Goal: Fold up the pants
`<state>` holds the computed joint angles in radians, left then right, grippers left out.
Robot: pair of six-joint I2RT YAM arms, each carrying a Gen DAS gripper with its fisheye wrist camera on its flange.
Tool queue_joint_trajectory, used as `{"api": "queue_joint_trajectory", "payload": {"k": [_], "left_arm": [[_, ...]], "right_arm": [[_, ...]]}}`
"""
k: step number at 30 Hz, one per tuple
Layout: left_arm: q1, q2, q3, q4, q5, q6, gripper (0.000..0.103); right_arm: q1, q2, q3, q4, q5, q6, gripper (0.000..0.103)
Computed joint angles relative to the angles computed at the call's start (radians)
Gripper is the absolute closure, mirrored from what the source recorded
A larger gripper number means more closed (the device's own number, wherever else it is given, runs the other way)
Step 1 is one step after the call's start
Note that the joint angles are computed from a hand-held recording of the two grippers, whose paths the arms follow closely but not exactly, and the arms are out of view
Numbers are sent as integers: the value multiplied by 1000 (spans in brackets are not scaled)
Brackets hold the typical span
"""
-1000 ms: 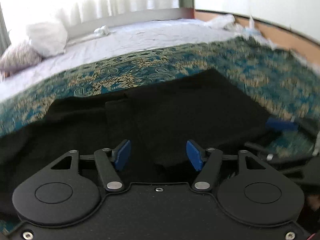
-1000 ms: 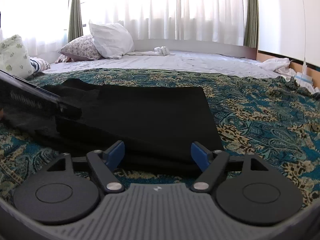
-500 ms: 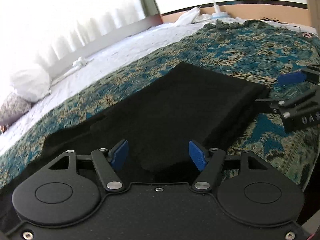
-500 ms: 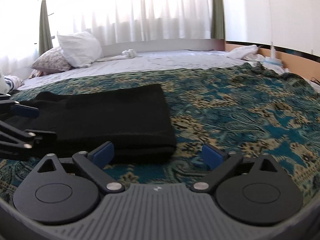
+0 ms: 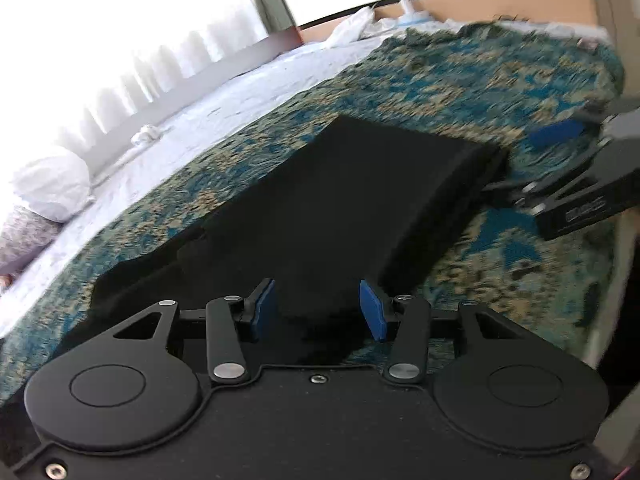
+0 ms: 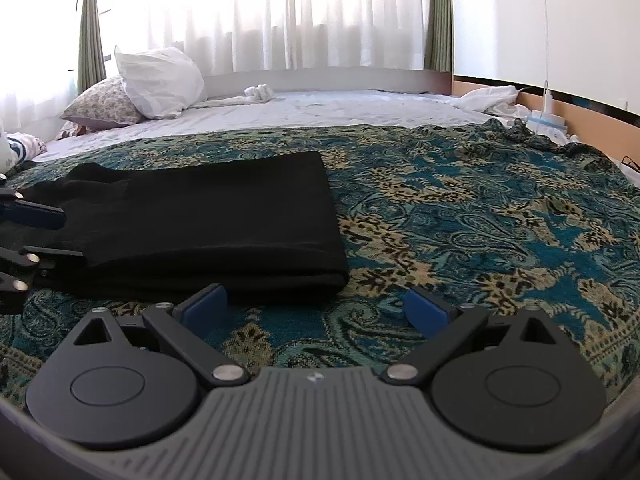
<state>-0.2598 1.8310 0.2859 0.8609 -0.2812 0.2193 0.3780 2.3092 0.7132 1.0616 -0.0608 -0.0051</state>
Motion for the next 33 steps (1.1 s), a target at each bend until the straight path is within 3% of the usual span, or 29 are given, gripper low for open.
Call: {"api": "queue_joint_trajectory", "payload": {"k": [2, 7, 11, 16, 18, 24, 33], "left_arm": [[12, -35, -27, 5, 29, 6, 55], [-29, 65, 13, 49, -104, 61, 56], [-18, 109, 46, 58, -68, 29, 57], [-10, 162, 90, 79, -88, 37, 78], [-12, 178, 96, 89, -94, 33, 95], [-41, 172, 12, 248, -184, 47, 95], [-11, 236, 11, 218, -177, 25, 95]], "right_arm": [[2, 5, 9, -13, 5, -8, 0], [19, 14, 17, -10, 35, -24, 0], [21, 16, 28, -16, 48, -8, 0], [23, 21, 40, -18, 61, 0, 0], [25, 24, 46, -23, 69, 1, 0], [26, 28, 53, -25, 102, 14, 0], [23, 31, 83, -58, 200, 89, 0]]}}
